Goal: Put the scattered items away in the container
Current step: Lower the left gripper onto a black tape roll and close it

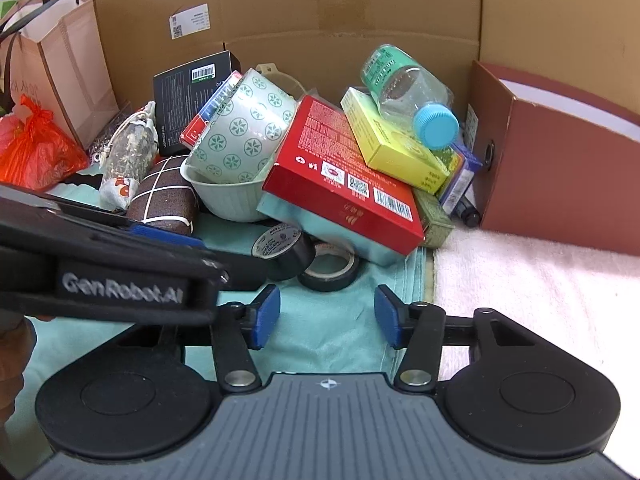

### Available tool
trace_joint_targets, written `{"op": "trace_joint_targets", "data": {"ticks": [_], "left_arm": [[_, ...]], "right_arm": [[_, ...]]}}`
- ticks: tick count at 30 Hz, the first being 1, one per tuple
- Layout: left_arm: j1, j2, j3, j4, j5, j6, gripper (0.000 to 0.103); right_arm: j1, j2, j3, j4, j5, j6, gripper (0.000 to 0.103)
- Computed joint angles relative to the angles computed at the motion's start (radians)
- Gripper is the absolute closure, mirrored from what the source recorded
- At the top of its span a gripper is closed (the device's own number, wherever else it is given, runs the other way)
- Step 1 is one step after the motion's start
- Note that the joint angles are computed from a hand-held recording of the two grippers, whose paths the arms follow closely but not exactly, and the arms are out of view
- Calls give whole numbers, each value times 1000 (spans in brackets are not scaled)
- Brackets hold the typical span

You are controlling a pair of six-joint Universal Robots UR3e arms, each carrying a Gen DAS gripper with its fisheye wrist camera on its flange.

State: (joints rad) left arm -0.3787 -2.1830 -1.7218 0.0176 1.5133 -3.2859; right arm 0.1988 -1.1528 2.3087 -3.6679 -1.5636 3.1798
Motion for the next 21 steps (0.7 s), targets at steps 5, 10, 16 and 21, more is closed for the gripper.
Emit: {"op": "trace_joint_targets", "data": {"ticks": [5, 10, 16, 21], "left_arm": [[10, -40, 70, -41, -20, -5, 41], [16, -82, 138, -76, -24, 2, 41], [32, -127, 206, -115, -37, 13, 43], [46, -137, 236, -134, -74, 16, 39]], "right_arm": [[-20, 24, -21, -8, 18, -38, 55], [-34, 38, -47, 8, 33, -59, 57], [-45, 48, -64, 18, 60, -85, 57], [-44, 47, -72, 37, 65, -91, 55]]}}
